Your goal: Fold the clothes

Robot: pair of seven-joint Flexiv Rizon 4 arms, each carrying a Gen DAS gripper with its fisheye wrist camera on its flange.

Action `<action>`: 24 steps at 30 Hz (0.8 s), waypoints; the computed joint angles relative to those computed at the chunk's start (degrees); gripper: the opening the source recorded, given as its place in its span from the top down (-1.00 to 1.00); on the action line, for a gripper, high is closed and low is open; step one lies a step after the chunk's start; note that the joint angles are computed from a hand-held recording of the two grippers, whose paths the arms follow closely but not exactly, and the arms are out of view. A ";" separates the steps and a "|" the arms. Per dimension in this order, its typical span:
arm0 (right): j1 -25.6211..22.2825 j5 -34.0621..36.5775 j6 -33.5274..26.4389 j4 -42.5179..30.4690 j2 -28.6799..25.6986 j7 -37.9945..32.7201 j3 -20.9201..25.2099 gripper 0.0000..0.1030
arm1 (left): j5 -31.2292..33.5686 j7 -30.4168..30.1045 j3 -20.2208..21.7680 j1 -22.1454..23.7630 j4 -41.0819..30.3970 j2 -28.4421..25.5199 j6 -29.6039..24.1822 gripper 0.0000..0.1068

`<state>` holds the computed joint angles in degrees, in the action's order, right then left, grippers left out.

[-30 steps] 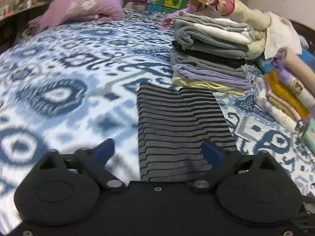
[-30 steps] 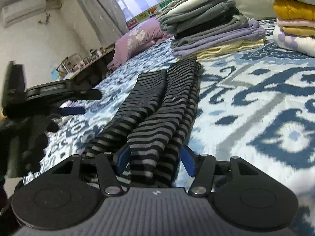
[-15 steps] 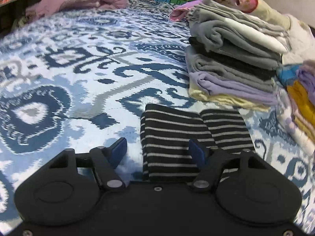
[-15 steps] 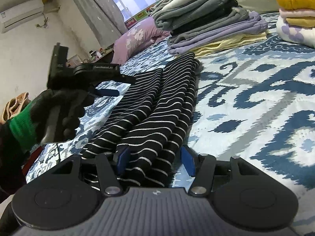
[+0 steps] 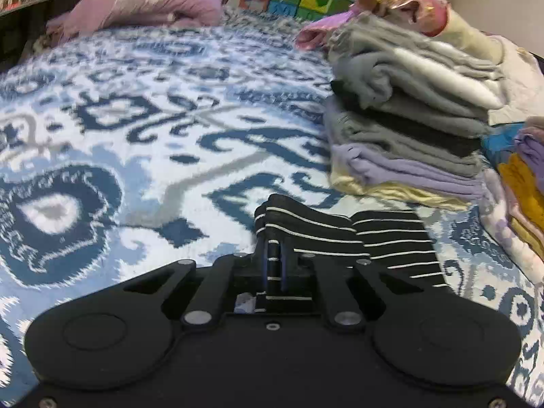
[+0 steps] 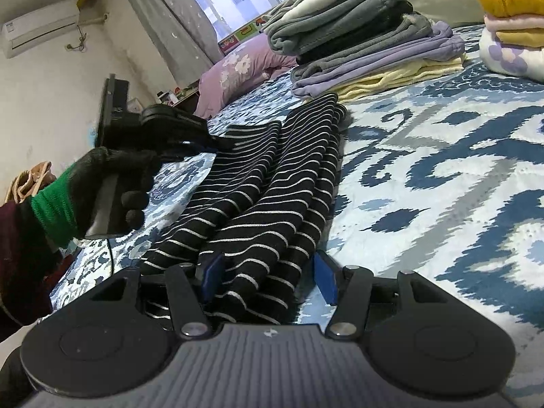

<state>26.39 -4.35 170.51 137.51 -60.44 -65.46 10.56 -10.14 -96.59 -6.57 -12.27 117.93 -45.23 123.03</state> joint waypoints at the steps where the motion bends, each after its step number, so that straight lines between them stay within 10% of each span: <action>1: -0.01 0.00 0.00 0.00 0.00 -0.01 0.01 -0.11 | 0.12 0.14 0.31 -0.34 0.51 0.51 0.63 0.92; 24: 0.48 0.86 0.54 0.35 -0.03 -0.41 0.11 -0.11 | -5.79 8.38 7.48 0.14 18.74 15.04 9.83 0.98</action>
